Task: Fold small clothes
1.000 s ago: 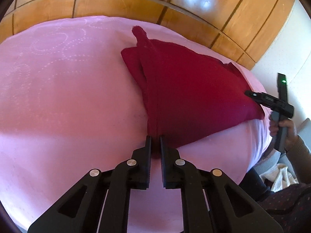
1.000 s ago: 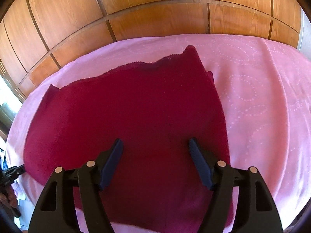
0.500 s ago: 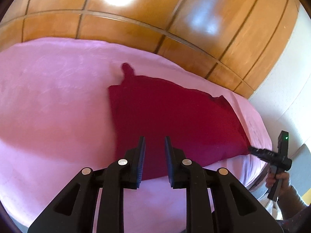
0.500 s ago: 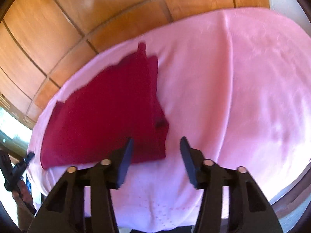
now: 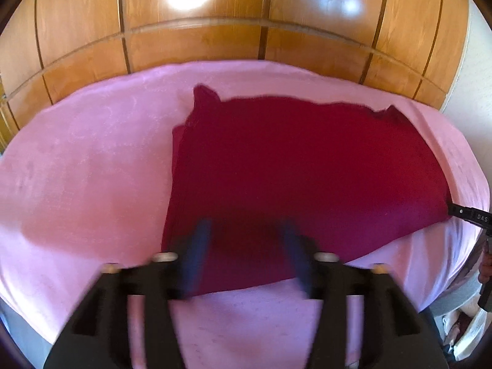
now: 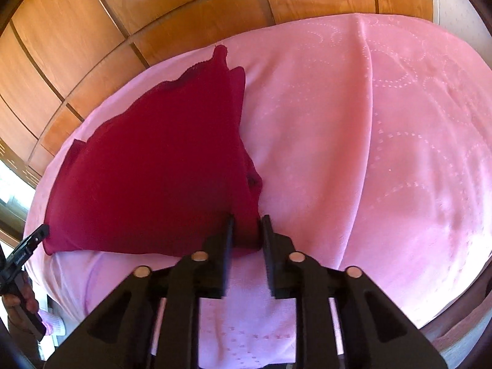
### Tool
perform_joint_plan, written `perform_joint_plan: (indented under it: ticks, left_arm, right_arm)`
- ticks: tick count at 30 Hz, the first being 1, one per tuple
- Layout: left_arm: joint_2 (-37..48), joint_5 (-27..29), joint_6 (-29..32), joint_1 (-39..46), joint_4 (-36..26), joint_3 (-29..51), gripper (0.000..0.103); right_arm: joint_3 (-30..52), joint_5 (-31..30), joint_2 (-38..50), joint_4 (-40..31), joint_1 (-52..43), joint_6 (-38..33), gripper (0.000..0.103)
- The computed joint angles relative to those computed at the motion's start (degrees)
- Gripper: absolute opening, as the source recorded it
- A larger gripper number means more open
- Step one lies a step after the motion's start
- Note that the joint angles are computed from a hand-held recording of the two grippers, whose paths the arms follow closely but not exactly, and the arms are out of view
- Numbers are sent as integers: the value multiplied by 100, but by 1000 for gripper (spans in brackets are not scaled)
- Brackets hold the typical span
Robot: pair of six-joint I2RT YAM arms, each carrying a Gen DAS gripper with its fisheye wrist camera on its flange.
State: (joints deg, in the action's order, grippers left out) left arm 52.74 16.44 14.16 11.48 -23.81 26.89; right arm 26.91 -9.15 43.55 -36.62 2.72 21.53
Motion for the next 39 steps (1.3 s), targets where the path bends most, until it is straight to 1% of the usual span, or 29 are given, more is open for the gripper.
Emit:
perform_joint_plan:
  ticks: [1,2,3,5,6,7,10,14,16,19,21,22,23,24,25,27,29,31,34,35,36,37,39]
  left_arm:
    - [-191,-83,-35,-56,-3,-36,63]
    - [-295,-111,-11,-106,-35,-18,63]
    - [-364,-119,-22,-140,-86,5,63]
    - [-473,-148,-76,-218,-122,34,63]
    - [-479,-146,-64,-248,-130,54,63]
    - [-516,-192,-68,-302,-128,66,63]
    - [-610,-354,-102,-495,-132,85,63]
    - [-617,-478,-48,-608,-110,132,63]
    - [-628,-503,-16,-641,-75,140,63]
    - [-505,-492,60,-617,28,154,63]
    - [-422,-558,45,-670,81,165,63]
    - [-369,-592,38,-685,118,171,63]
    - [-292,-632,14,-713,159,187,63]
    - [-234,-642,4,-719,186,200,63]
    - [-176,-655,-10,-727,216,213,63]
    - [-61,-736,-46,-778,303,233,63]
    - [61,-816,-103,-835,357,259,63]
    - [245,-868,-130,-860,454,290,63]
    - [551,-1049,-184,-937,631,304,63]
    - [725,-1190,-210,-999,696,323,63]
    - [868,-1306,-228,-1038,739,341,63]
    - [975,-1384,-265,-1066,770,352,63]
    - [1046,-1296,-330,-1001,792,349,63]
  right_arm:
    - [60,-3,-54,-47,-43,-18,43]
    - [140,-74,-196,-151,-154,-36,49]
    - [214,-97,-245,-176,-219,-21,52]
    - [378,-115,-187,-139,-262,39,54]
    - [438,-161,-125,-55,-287,81,58]
    - [518,-188,6,90,-268,169,60]
    - [716,-31,413,461,1,361,60]
    - [1163,313,1326,989,421,442,60]
    - [1371,346,1763,1170,425,437,60]
    - [1743,395,2522,1425,352,379,64]
    - [2042,508,3080,1512,339,282,64]
    - [2101,527,3197,1519,342,255,64]
    - [2240,574,3443,1501,363,185,61]
    - [2335,591,3587,1459,396,106,44]
    - [2441,672,3719,1389,457,5,21]
    - [2572,1111,3807,1325,699,-216,6]
    - [2579,1354,3765,1359,771,-323,6]
    - [2569,1439,3783,1424,682,-284,6]
    - [2601,1298,4213,1588,415,-169,6]
    - [2593,1157,4458,1693,325,-85,6]
    - [2453,1116,4502,1943,292,1,7]
    - [2397,1144,4480,2035,297,8,7]
    - [2356,1224,4419,2059,338,31,9]
